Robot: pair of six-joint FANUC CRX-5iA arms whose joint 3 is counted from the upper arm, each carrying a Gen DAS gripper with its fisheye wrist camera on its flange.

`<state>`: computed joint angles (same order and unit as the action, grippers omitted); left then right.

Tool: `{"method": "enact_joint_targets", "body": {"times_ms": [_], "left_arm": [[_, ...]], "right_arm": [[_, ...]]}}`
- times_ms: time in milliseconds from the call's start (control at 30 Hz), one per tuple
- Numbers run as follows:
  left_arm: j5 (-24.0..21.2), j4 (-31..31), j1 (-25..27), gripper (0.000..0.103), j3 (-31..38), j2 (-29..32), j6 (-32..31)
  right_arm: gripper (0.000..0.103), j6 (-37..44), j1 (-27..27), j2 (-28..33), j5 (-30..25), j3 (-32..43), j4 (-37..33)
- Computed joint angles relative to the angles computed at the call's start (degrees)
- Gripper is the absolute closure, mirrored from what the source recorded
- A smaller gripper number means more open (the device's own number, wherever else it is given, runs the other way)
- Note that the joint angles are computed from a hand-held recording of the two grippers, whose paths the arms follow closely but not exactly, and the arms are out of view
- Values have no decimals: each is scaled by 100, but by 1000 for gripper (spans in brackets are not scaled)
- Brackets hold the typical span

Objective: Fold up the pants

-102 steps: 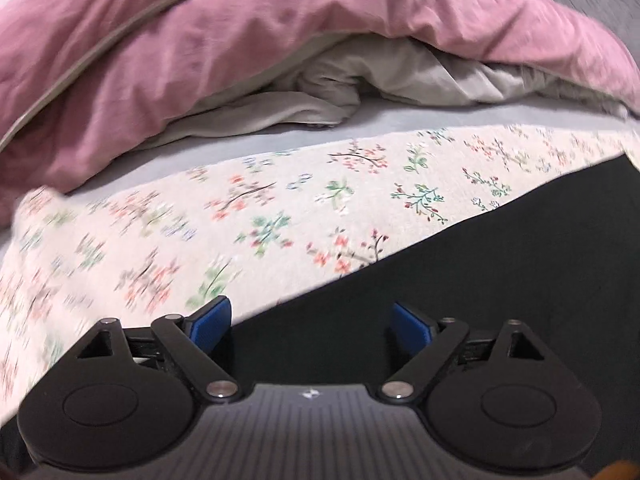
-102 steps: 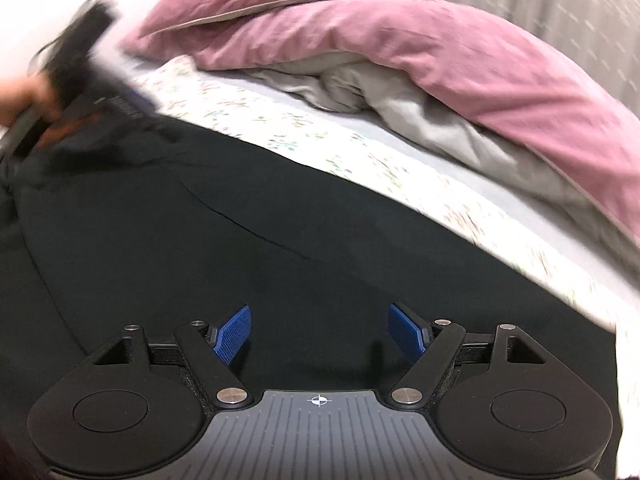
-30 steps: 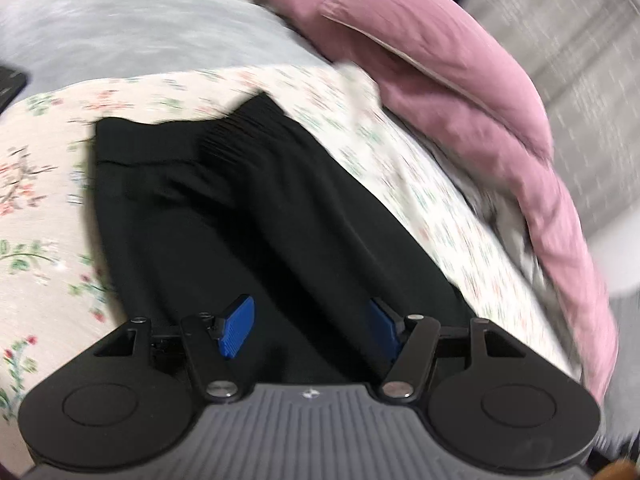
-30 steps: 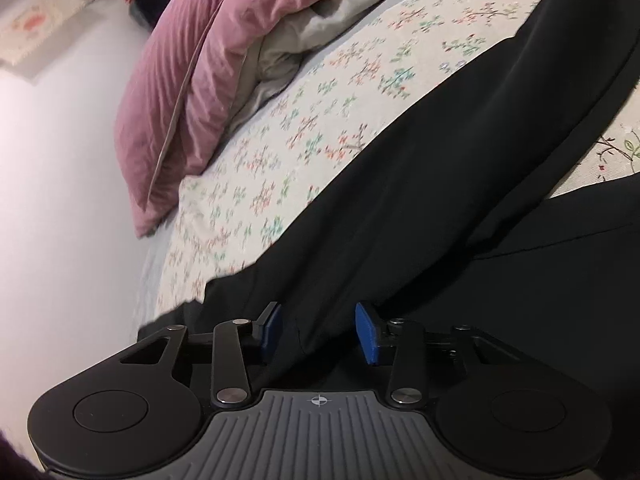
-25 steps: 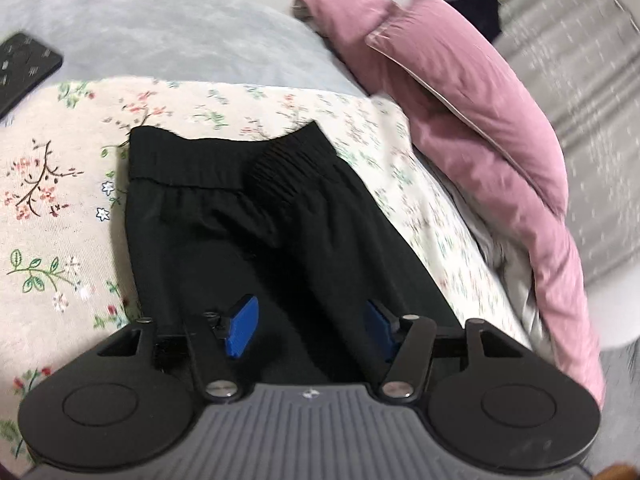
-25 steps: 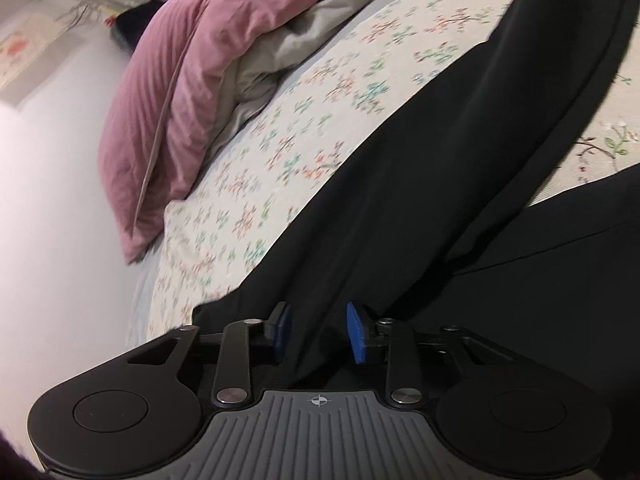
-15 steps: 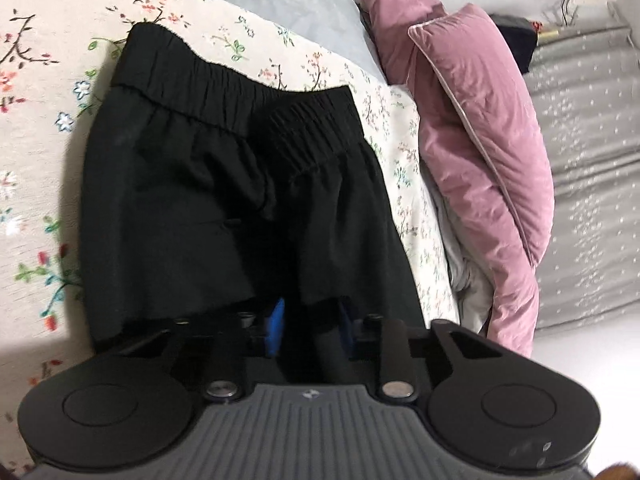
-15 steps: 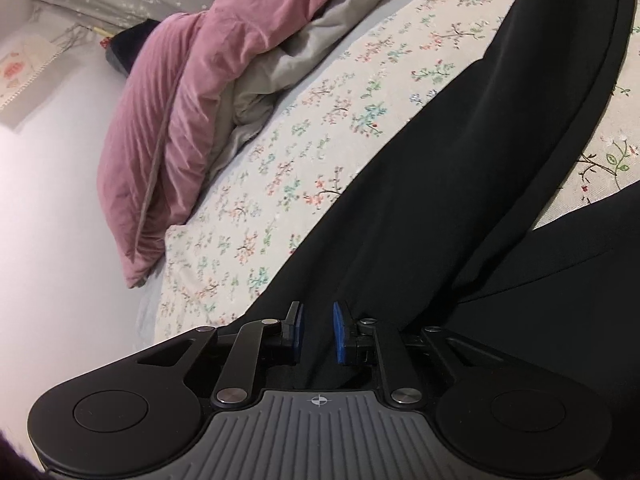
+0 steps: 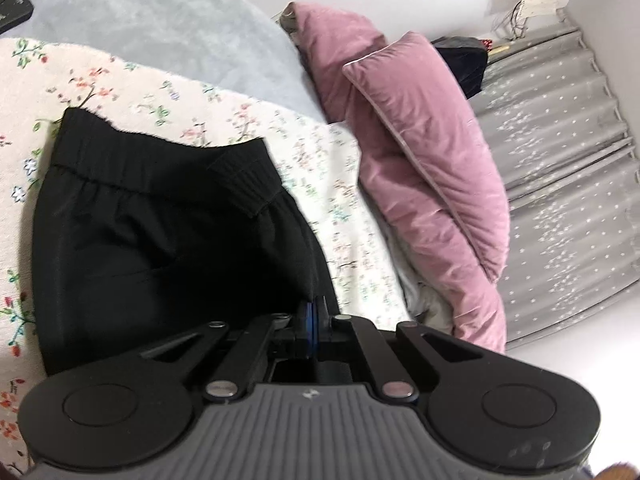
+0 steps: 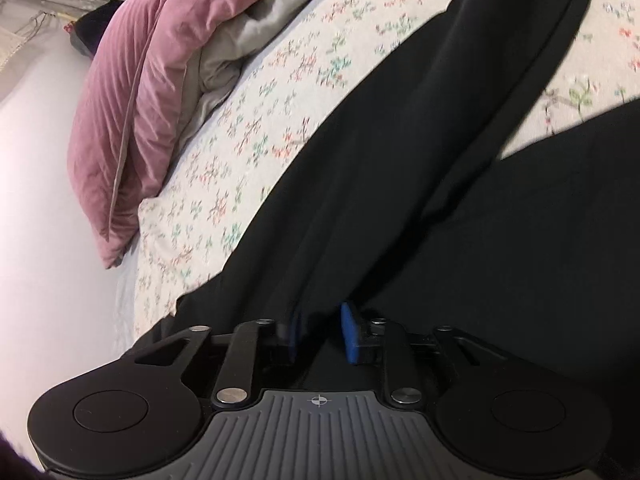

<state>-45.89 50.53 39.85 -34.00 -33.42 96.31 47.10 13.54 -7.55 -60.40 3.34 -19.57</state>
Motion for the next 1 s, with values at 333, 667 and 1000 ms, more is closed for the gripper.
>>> {"method": "enact_joint_targets", "body": {"times_ms": [333, 667, 1000], "left_arm": [[4, -94, 40, 103, 234, -14, 39], [-424, -429, 164, 103, 624, 292, 123], [-1428, -133, 957, 103, 884, 160, -670]], "right_arm": [[75, -270, 19, -246, 1066, -557, -139], [102, -1969, 241, -534, 2222, -1190, 1461], [102, -3054, 1530, -1993, 2596, -2209, 4266]]}}
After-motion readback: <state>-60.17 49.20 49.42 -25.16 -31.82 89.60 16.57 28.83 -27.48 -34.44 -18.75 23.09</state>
